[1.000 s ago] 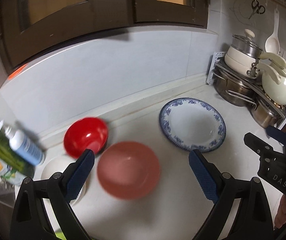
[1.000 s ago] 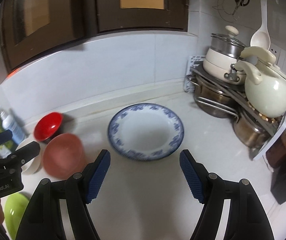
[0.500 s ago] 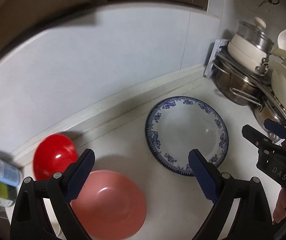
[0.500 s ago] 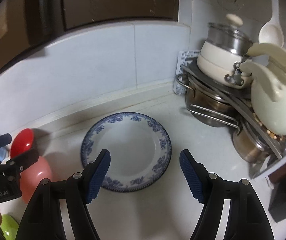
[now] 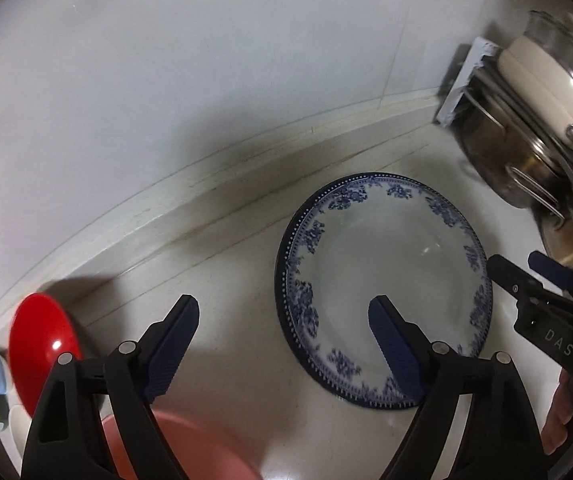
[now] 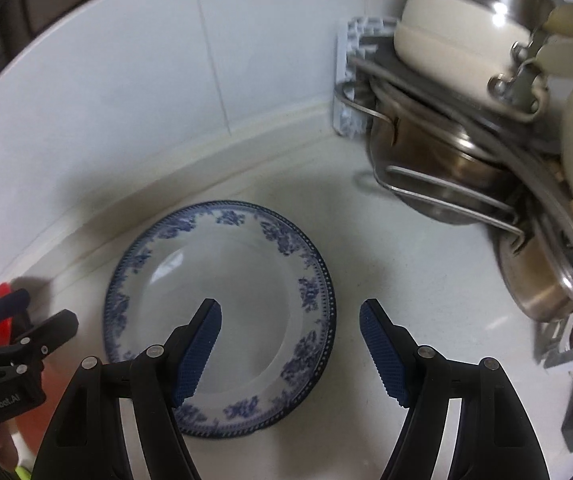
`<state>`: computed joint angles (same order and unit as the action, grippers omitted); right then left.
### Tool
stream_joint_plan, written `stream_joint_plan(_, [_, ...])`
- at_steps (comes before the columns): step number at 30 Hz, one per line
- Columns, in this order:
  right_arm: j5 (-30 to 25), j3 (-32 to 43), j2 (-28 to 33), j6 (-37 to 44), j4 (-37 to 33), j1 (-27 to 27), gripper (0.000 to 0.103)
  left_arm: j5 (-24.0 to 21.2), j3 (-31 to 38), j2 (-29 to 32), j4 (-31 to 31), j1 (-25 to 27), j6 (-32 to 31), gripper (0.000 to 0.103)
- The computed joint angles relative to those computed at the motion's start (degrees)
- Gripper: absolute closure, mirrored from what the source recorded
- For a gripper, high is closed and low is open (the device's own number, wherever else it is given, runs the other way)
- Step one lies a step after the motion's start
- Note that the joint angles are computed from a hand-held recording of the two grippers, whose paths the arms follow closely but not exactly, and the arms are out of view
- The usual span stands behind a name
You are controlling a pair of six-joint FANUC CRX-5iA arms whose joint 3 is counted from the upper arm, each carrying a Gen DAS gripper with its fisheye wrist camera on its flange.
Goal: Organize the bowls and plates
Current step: 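Move both grippers to the rim of the blue-patterned white plate by the pots, then close the left gripper on the plate rim while the right gripper clamps it too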
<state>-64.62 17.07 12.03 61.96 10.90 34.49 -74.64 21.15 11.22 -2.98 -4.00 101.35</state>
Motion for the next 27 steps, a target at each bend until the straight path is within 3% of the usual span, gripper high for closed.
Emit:
stream_joint_plan(8, [-3.0, 4.8, 5.1, 0.2, -3.8, -2.2, 0.031, -3.2, 2.6, 5.5, 4.3, 1.7, 0.9, 0.027])
stream_joint_plan(16, [-3.6, 5.2, 6.7, 0.2, -3.0, -2.4, 0.032, -4.1, 3.6, 7.6, 4.6, 1.9, 1.9, 0.033])
stream_joint_plan(19, [-4.5, 6.2, 7.5, 0.5, -4.4, -2.9, 0.04, -4.5, 4.2, 8.4, 4.9, 1.9, 2.1, 0.035])
stream_joint_plan(27, [-5.6, 7.3, 8.6, 1.7, -6.7, -3.6, 0.046, -5.1, 4.9, 9.2, 4.8, 2.1, 1.5, 0.04])
